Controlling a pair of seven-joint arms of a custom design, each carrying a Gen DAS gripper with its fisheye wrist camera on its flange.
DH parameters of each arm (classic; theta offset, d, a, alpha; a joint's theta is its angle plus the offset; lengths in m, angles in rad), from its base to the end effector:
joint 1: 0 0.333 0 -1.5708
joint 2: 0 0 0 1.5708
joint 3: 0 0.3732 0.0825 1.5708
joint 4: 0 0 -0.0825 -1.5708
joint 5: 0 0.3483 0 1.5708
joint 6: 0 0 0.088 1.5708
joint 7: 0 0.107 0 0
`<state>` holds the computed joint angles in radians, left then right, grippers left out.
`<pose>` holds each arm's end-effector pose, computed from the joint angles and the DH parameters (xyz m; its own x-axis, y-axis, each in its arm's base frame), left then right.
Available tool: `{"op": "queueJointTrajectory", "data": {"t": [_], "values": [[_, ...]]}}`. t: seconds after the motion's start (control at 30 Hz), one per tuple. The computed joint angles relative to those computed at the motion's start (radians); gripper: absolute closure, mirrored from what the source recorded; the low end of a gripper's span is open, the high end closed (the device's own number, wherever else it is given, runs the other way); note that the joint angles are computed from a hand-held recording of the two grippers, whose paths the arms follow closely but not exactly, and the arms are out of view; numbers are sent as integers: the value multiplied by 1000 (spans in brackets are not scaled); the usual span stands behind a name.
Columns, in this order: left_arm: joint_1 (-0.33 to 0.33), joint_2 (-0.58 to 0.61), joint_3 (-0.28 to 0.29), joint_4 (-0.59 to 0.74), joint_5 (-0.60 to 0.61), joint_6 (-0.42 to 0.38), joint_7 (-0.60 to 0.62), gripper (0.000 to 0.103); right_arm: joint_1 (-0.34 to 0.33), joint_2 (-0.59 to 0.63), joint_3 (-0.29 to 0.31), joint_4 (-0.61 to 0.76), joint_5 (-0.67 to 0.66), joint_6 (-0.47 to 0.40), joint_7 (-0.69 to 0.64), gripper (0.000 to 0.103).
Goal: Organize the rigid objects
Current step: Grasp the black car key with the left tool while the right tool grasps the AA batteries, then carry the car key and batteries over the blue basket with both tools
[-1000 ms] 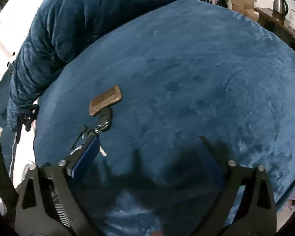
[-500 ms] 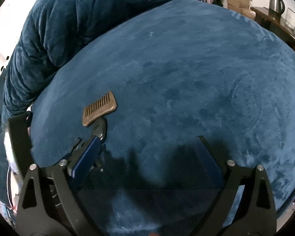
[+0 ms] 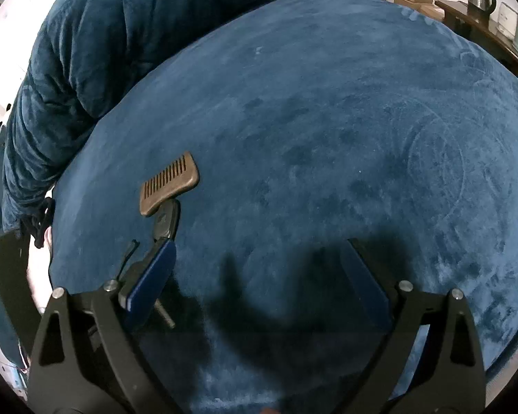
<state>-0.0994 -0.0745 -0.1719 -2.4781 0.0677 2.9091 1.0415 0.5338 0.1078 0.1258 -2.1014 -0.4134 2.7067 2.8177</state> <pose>0.4597 -0.1336 0.4574 0.1435 -0.9707 0.1926 -0.8692 -0.2167 -0.4445 0.4495 0.3628 0.5001 -0.1767 -0.9372 -0.3008 -0.8529 0.2983 -0.4284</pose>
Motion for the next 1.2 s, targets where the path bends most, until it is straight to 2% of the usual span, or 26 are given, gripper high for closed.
{"op": "queueJointTrajectory", "data": {"t": [0.13,0.37,0.43,0.57,0.73,0.83,0.97,1.2], "values": [[17,-80,4,-42,12,13,-18,73,2,-4,1,-2,-5,-7,4,7],[64,-235,18,-94,4,-9,-3,73,11,1,14,15,-1,-20,-30,7],[81,-282,20,-113,2,-25,-6,73,11,12,28,25,43,-10,-95,7],[85,-384,53,-151,-34,-46,20,73,21,57,66,76,171,-17,-309,7],[148,-491,54,-177,-21,-77,28,73,53,127,100,160,289,-49,-541,7],[183,-549,69,-196,-15,-105,38,73,87,170,84,214,301,-98,-586,10],[223,-599,90,-225,-11,-133,56,73,150,227,26,295,217,-183,-533,10],[260,-625,138,-288,-35,-144,98,73,182,302,22,375,190,-249,-592,14]]}}
